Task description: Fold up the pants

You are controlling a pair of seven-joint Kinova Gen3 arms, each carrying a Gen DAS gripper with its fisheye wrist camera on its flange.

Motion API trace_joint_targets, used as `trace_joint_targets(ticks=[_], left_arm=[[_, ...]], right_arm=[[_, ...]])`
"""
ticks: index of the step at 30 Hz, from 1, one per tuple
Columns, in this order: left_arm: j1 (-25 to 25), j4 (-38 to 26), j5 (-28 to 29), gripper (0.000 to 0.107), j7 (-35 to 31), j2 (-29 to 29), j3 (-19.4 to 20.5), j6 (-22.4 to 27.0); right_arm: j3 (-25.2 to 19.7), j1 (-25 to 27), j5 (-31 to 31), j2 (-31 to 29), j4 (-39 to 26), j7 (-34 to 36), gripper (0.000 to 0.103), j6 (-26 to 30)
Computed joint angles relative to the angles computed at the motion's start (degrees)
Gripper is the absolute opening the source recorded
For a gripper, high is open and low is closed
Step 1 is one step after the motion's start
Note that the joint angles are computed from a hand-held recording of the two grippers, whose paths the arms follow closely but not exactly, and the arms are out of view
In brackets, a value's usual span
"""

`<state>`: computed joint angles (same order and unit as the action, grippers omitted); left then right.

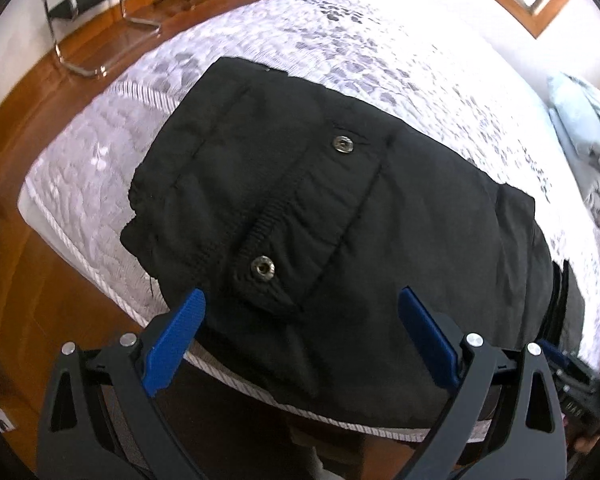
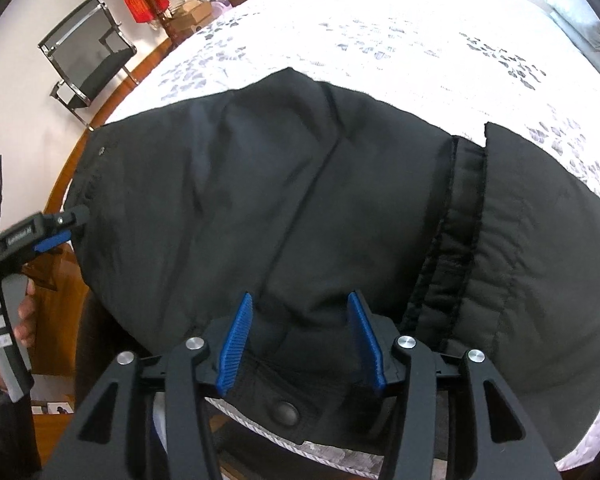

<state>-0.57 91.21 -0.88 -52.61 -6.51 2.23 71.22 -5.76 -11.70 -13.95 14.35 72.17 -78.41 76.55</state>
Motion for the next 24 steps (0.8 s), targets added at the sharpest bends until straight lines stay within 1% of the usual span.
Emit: trace_joint_targets(ticks=[4,7,8,14,18,22,23,24], left_arm=[[-0.7,0.2,1.4,0.097,-0.4,0.9,-0.9,-0.8],[-1.1,0.8,2.4,0.097,-0.3,0.9,-1.3,-1.7],[-1.4,1.3,3.2,0.097,-0.5,0.8,-1.8,-2.3],[-2.5,3.6,5.9,0.097,-1.5,0.1,-2.6,-5.5],[-2.6,5.3,6.1,0.097,-2.3,-0.8,-2.4,-7.6],[-2.5,8.4,5.5,0.096,-2.1,-3.0,-1.7,-11.1],[-2.4,8.8,4.6,0.095,-1.8,-3.4,-1.3,-11.3],[-2.4,9.1,3.2,0.09,-0.5,-4.0,-0.4,-11.0]], right_arm=[[-0.1,-0.6,0.5,1.0,-1.2,-0.5,0.051,0.6],[-0.1,-0.9,0.9,1.1,-1.3,-0.8,0.055,0.8],[-0.1,-1.1,1.2,1.3,-1.5,-1.1,0.056,0.8],[-0.3,-2.9,3.7,1.8,-1.8,-2.4,0.057,1.2],[-0.4,-4.9,5.8,2.3,-2.2,-4.5,0.058,1.4],[-0.4,-6.1,7.6,2.5,-2.2,-5.8,0.062,1.7],[-0.5,-6.8,8.3,2.7,-2.3,-6.5,0.063,1.7],[-0.5,-7.4,8.8,2.9,-2.5,-7.1,0.063,1.8]])
